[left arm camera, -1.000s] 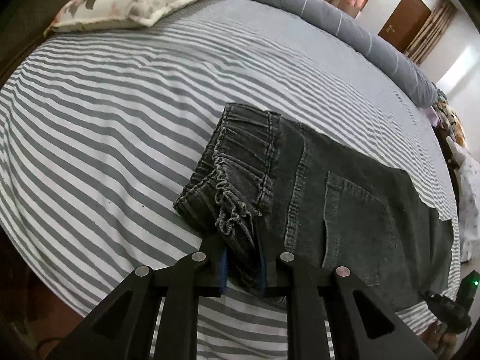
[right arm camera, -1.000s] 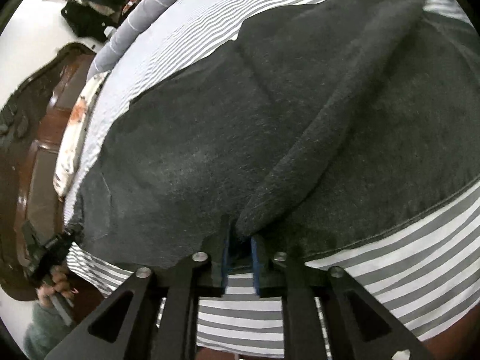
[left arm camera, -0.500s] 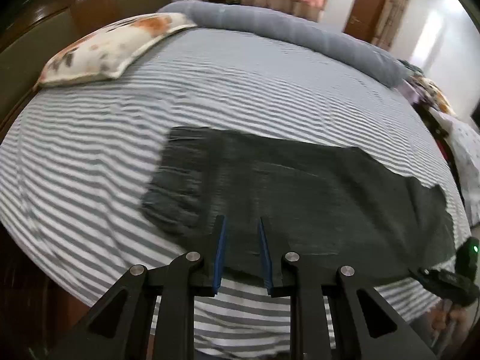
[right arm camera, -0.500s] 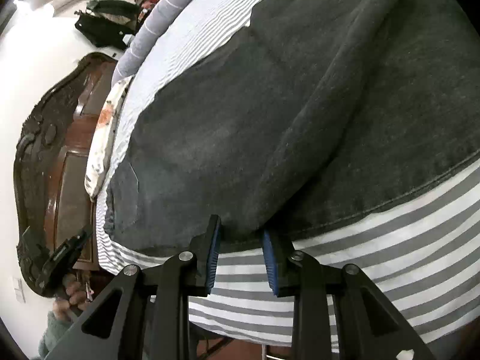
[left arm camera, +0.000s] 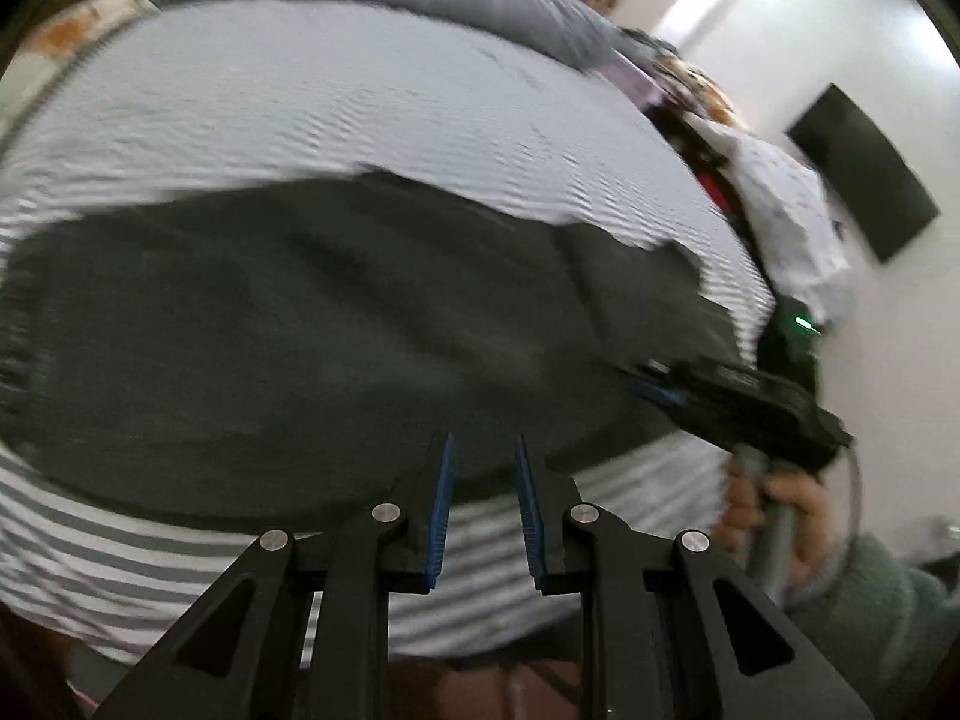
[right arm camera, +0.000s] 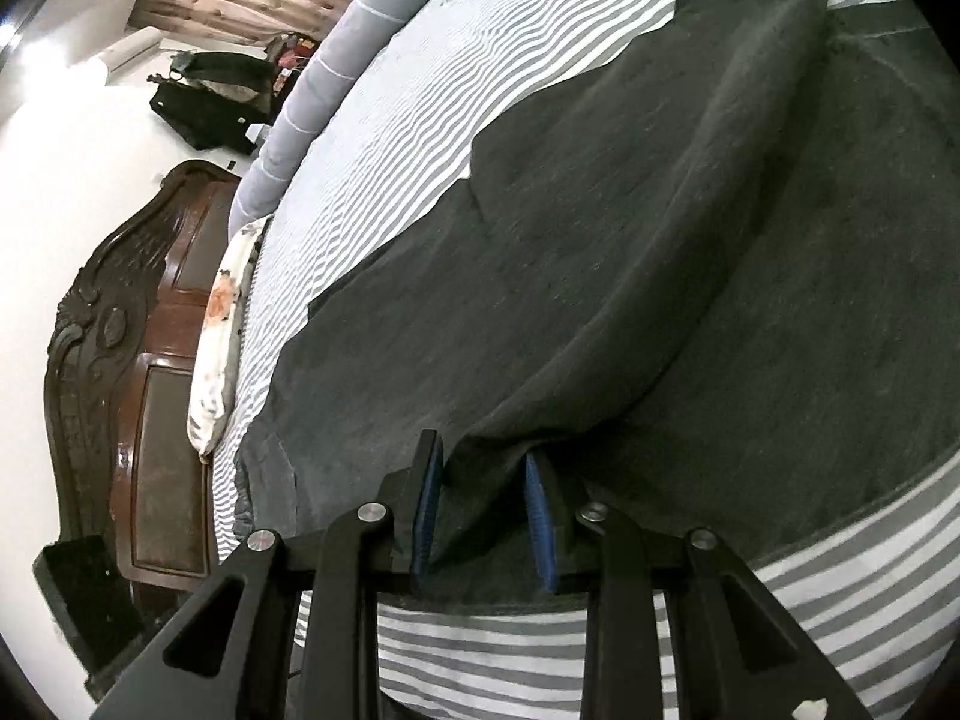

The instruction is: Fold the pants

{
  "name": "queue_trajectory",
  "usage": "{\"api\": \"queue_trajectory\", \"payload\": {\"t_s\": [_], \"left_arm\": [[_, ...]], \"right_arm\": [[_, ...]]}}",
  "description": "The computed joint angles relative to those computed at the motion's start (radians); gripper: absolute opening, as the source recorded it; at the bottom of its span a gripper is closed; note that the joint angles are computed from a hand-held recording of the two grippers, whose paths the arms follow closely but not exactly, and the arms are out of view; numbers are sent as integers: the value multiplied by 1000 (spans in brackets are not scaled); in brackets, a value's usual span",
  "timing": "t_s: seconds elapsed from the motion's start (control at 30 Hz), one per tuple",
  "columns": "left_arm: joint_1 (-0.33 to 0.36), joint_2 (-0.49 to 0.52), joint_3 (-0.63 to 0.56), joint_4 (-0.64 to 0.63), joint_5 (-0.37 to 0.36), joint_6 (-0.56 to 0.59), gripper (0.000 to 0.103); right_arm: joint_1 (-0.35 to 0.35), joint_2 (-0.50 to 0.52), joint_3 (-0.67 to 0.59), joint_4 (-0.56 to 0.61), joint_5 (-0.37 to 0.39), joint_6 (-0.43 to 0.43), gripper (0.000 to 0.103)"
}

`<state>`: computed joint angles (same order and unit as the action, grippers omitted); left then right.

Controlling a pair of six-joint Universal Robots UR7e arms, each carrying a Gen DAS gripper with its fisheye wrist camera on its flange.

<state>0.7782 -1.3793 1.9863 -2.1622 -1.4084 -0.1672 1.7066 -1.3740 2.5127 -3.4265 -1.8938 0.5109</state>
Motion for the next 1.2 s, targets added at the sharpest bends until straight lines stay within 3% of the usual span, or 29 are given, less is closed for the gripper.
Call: {"api": "queue_trajectory", "payload": {"t_s": [0.23,0.47,0.7,0.97,1.2], "left_arm": [[-2,100,-2,-37,-219,-147,22],[24,168,30,-135,-333,-326,22],[59,197,88,-331,-346,-520,22],[50,225,134,-473,-283,-649,22],[37,167,172,-442,-289,-611,22]], "right_arm": [[-18,-19,25,-27,39,-24,18],[-35,-44,51,-60,99,-24,12],[-21,-57,58,-81,99,-17,10],[-49,-57,77,-110,137,-7,9],[-53,-46,69,-133,151,-15,8]]}}
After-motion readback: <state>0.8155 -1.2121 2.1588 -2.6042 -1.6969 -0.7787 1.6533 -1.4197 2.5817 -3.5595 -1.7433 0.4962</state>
